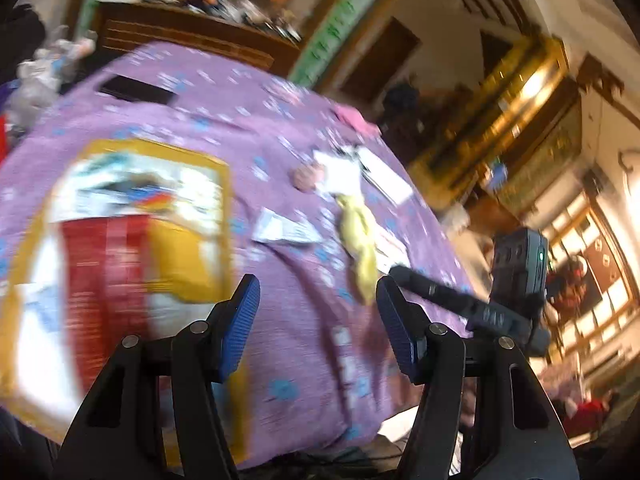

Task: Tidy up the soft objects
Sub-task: 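Move both open tools back to the yellow towel and white glove bag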

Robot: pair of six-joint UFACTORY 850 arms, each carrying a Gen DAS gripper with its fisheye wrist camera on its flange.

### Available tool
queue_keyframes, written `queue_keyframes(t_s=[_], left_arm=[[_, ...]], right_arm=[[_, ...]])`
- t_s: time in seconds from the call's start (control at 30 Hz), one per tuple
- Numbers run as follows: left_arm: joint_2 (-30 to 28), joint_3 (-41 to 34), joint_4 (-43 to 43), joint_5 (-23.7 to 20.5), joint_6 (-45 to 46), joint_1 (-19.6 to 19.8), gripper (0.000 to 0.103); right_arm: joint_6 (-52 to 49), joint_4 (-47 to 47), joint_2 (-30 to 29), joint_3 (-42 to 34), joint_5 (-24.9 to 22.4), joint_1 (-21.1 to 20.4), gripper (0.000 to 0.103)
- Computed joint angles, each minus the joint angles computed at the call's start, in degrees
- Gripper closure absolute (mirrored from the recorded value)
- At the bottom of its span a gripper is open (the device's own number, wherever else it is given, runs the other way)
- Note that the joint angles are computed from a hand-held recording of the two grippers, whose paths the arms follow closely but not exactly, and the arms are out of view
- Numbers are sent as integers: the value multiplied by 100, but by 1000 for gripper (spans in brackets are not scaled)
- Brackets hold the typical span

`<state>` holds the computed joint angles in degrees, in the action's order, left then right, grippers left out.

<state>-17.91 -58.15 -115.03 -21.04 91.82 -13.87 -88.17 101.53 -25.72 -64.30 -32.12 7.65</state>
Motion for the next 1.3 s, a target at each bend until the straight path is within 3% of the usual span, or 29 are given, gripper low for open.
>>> queue_keyframes(t_s=[0.13,0.27,0.4,0.5,0.57,0.7,0.77,0.83,0.97,1.07,1.2,1.3], left_arm=[[-639,-817,1057,376,-902,-371,42],[-1186,-1563,2523,569,-2394,-592,42],[-1908,-2566,4604,595,-4466,-723,42],[-2381,-3197,6298,541,-6134,-830,42],[-2527,-3405,6803,479,-6599,-889,43],[-2463,-3327,6699,468,-6391,-886,42],[-2391,-3220,6246,435,-6013,-831,42],[-2391,-3232,6186,409,-6005,-789,42],[-2577,-3535,6810,412,-6727,-772,42],[-2556,-3513,6612,415,-6641,-731,42],[-2540,-3516,6409,356,-6316,-738,42],[-2728,-3837,6572,249,-6383,-802,42]], right_arm=[[476,-252,-120,-146,294,-466,41],[859,-583,-336,-466,548,-634,38],[2351,-2248,-964,-1392,783,-664,32],[2884,-2844,-1276,-1858,1034,-668,32],[3539,-3732,-1486,-2109,1168,-626,32],[2979,-3555,-1396,-1892,519,-802,32],[2585,-3387,-1232,-1631,255,-843,32],[2415,-3325,-1124,-1477,185,-833,32],[2307,-3337,-1069,-1475,583,-638,32],[2924,-4153,-1252,-1685,1028,-426,31],[2964,-4067,-1081,-1436,1311,-444,33],[2562,-3560,-882,-1118,1333,-556,46]])
